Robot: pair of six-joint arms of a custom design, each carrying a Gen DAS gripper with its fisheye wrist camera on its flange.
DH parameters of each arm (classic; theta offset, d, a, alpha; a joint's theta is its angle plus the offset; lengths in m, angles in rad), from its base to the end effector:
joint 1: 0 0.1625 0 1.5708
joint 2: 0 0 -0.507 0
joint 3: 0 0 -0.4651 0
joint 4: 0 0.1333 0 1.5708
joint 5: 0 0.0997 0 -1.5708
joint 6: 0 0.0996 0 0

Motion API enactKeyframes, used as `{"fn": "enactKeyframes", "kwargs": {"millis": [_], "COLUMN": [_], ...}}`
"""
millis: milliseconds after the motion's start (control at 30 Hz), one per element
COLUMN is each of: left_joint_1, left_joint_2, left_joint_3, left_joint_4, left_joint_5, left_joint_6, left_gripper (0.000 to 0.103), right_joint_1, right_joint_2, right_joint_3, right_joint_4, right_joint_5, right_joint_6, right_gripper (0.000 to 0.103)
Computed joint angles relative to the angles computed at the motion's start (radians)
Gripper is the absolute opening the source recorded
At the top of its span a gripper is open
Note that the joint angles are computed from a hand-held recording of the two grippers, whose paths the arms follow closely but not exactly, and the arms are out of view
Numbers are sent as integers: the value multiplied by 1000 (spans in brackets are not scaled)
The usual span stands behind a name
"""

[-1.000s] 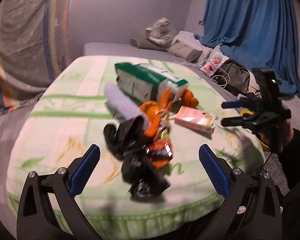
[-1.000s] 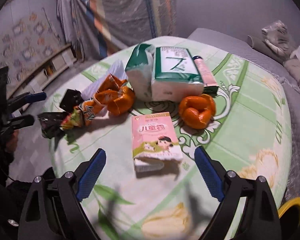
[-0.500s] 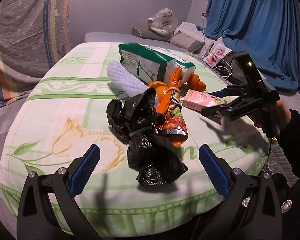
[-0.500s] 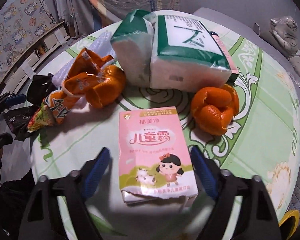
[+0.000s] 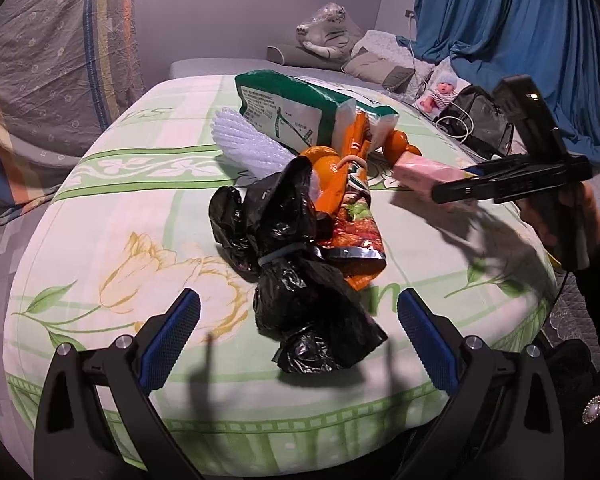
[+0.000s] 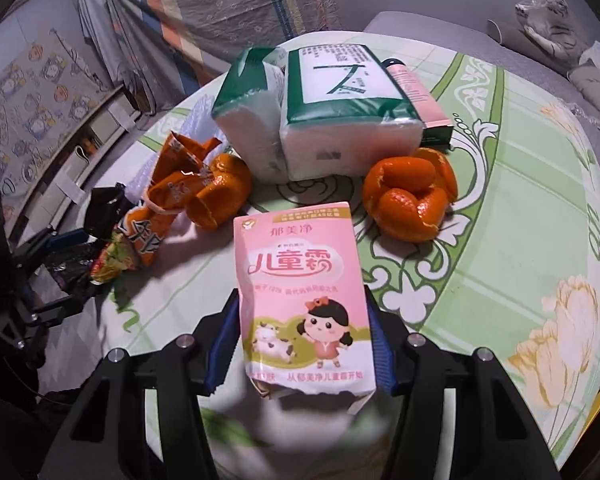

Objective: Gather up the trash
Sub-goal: 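Grasp the pink box with the right tool while the left tool grasps black bags, then carry the pink box and black bags over the yellow bin with both tools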

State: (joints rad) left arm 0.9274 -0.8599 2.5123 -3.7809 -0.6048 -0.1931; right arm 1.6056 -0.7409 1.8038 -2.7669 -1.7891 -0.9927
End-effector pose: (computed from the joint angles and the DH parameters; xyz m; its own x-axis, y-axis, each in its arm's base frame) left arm -0.0723 -0.4551 0.0879 -0.8005 -0.1373 -0.5834 0.3621 0.6648 -0.6533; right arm 0.1364 -0.7077 0.0152 -0.5048 -0.8324 0.2285 -0.8368 0.5369 0.1072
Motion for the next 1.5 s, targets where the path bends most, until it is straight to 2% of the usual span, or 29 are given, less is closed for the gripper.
{"fn": "enactKeyframes", "kwargs": {"millis": [133, 167, 200, 333, 433, 500, 600, 800, 1067, 1233, 1500], "left_joint_1": [13, 16, 18, 43, 56, 67, 76, 32, -53, -65, -75], "left_joint_2": [-1, 1, 0, -17, -20, -27, -31, -27, -7, 8, 41], "left_joint_3": [-1, -1, -1, 2, -1, -1, 6, 27, 26, -8, -114], "left_joint_4": [-12, -17, -19, -26, -24, -18, -44, -131, -262, -262, -211], "left_joint_5": [0, 3, 2, -42, -53, -66, -76, 6, 105, 89, 16], "left_joint_6": [-5, -5, -7, -27, -30, -43, -52, -42, 37, 90, 212], "left_gripper": [94, 90, 81, 70, 55, 38, 28, 25, 25, 25, 25], "right_joint_1": [-8, -9, -11, -13, -14, -15, -16, -25, -32, -40, -69], "right_joint_2": [-40, -50, -54, -77, -84, -88, -96, -109, -141, -161, -210], "right_joint_3": [26, 38, 41, 55, 54, 54, 61, 67, 84, 95, 124], "right_joint_4": [16, 12, 10, 25, 40, 44, 49, 50, 51, 50, 21], "right_joint_5": [42, 50, 55, 78, 86, 90, 96, 122, 157, 173, 234], "right_joint_6": [15, 16, 16, 29, 42, 46, 53, 67, 66, 78, 109], "right_gripper": [54, 54, 54, 54, 54, 54, 54, 54, 54, 54, 54]}}
